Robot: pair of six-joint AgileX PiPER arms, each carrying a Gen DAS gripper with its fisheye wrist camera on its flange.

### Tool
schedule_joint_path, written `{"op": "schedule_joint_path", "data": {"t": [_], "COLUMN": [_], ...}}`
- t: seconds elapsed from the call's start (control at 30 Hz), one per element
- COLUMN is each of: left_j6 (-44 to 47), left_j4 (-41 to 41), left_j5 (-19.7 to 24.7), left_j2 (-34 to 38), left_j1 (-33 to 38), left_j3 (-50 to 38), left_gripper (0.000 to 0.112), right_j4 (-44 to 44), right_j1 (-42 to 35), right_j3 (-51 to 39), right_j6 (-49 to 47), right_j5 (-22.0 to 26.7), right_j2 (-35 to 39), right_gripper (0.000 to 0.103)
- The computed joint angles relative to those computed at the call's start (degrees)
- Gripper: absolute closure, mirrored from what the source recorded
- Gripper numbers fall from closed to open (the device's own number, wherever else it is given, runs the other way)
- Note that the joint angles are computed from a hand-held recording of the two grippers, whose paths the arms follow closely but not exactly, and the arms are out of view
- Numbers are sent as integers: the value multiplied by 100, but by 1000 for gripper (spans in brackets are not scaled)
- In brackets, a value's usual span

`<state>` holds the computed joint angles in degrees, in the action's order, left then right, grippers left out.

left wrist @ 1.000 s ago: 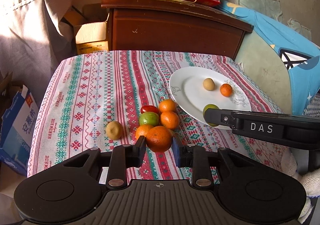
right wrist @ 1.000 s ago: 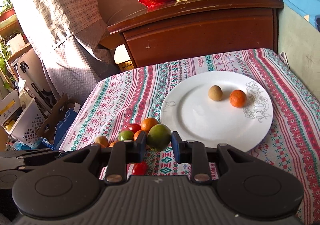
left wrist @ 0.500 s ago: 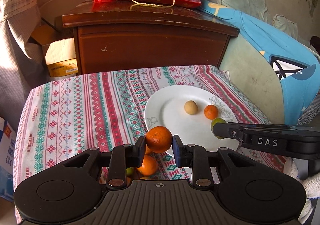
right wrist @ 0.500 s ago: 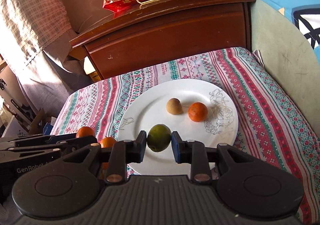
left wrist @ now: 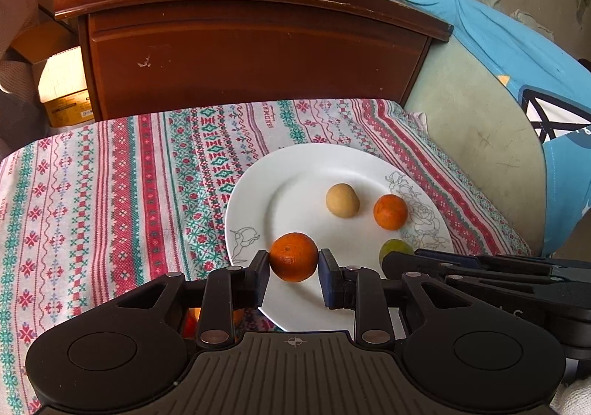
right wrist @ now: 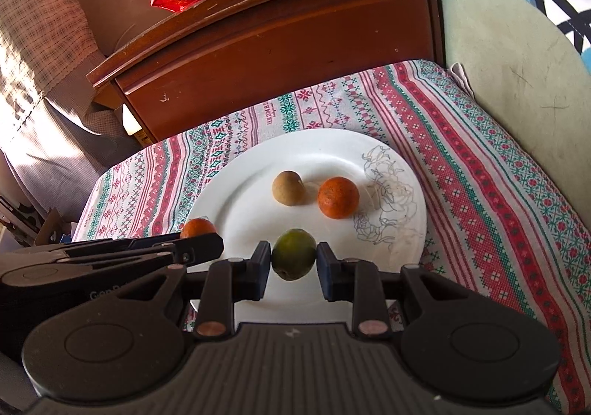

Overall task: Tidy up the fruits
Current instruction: 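Lower the lime onto the plate with the right tool while the left tool places the mandarin, then open both tools and move them back to the fruit pile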

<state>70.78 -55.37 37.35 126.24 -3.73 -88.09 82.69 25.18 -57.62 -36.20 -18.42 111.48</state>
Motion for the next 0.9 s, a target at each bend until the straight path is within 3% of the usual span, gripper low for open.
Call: {"op": "schedule_joint_path", "data": {"t": [0.2,0.33,0.5,0.63,0.9], "left_j6": [-118,-306,-522,-836,-921], "left_j4": [3,12,83,257,361], "left_j5": [-74,-49,15,178,100], "left_j2": [81,-3,-195,-322,-582], "left_j1": [-130,-95,60,270,630], "left_j3": [-131,-208,-220,-206,189], "left_gripper": [84,74,63,62,62], "right_j4": [43,-366,-287,-367,-608], "right_j1": [14,37,183,287,457], "right_j3": [-56,28,-19,-54,-46], "right_j6": [-36,369,33,2,182], "right_j5": [-147,-161,-238,-137,35], "right_j2": [32,-88,-124,-126,-130], "right_gripper": [73,72,66,66,66]}}
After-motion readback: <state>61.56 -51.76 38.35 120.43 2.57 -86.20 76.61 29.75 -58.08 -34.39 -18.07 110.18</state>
